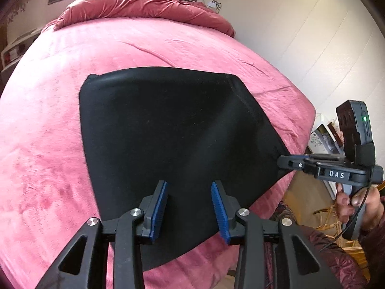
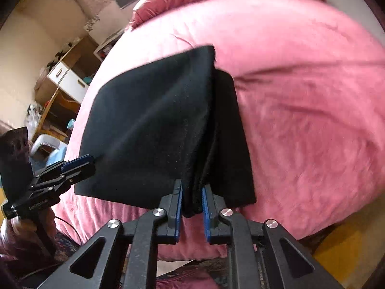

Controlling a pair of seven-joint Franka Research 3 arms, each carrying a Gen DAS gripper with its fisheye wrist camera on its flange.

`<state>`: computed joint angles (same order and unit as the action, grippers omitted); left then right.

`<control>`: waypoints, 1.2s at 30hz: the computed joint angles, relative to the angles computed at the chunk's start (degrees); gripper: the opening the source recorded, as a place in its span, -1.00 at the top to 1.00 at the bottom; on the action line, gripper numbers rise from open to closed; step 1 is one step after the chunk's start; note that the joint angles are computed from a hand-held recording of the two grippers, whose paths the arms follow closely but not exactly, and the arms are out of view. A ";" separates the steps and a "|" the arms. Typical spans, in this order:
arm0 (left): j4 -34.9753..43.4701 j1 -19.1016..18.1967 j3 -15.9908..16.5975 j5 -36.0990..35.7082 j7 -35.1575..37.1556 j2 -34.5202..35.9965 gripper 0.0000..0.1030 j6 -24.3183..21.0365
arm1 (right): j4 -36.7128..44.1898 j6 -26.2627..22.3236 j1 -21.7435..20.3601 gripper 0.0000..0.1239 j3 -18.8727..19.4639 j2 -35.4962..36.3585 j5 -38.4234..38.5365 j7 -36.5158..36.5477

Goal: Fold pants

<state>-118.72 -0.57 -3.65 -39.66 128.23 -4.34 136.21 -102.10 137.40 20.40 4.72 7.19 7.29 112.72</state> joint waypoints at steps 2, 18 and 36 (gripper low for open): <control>-0.62 -0.25 -0.22 0.09 -0.26 -0.35 0.25 0.53 | 0.03 -0.90 0.09 0.78 -0.37 0.46 -1.85 0.81; -3.55 -1.95 0.83 0.89 -1.70 -2.89 0.13 6.20 | -1.12 -1.26 -0.04 0.64 -0.39 0.71 -2.78 3.52; 9.83 6.60 2.98 -2.06 -5.50 8.01 0.10 -1.91 | 23.76 -8.00 2.95 0.30 -0.40 14.12 -9.56 -1.49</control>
